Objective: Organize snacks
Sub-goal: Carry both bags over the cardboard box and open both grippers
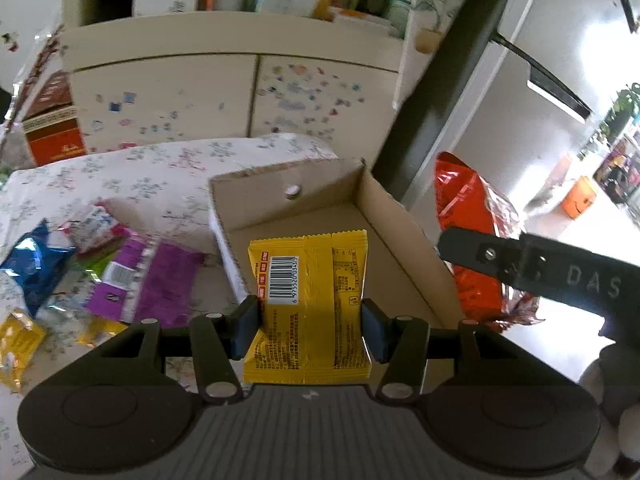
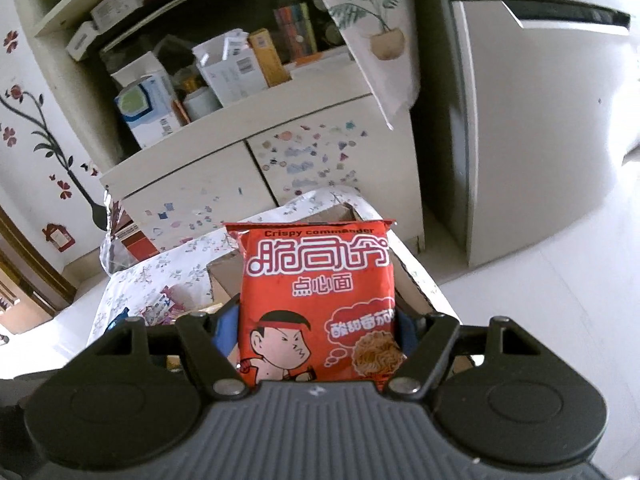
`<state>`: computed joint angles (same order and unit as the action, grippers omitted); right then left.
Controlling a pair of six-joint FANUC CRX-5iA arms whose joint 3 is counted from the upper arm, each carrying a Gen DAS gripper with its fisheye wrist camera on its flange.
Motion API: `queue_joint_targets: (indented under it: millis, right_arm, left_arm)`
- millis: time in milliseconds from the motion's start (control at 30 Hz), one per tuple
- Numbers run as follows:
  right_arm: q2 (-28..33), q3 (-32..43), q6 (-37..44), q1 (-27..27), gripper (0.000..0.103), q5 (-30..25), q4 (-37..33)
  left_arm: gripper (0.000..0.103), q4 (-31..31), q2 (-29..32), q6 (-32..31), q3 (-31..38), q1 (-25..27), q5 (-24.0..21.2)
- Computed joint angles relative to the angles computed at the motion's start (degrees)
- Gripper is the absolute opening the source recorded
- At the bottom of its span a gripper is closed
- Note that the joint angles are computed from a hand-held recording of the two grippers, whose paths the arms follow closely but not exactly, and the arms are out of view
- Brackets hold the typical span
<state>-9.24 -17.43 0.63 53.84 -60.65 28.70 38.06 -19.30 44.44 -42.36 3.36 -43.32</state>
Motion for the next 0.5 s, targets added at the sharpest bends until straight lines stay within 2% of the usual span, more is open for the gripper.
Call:
queue_joint_targets:
  millis: [300,367,433,500]
  right_arm:
    - [0.07,0.07,-1.21,-0.53,0.075,-1.33,-1.39]
    - [0.07,0.15,-2.02,-0.91,0.076,-1.47,-2.14]
    - [0.16,0.37,-2.32,-1.28,0.076,-1.65,-3.12]
    - [0.42,0.71,-2.48,-1.54,0.083,-1.96,-3.93]
  left_arm:
    - [0.06,0.57,1.36,-0.75,-0.67,-3.44,2.0]
    - [0.065,0.11,1.52,-0.77,-0.6,-3.92,2.36]
    - [0.08,-0.49,1.27,-0.53,-0.65,-4.31,2.99]
    - [0.086,-0.76,0.86,-0.5,-0.87,-4.65,3.55]
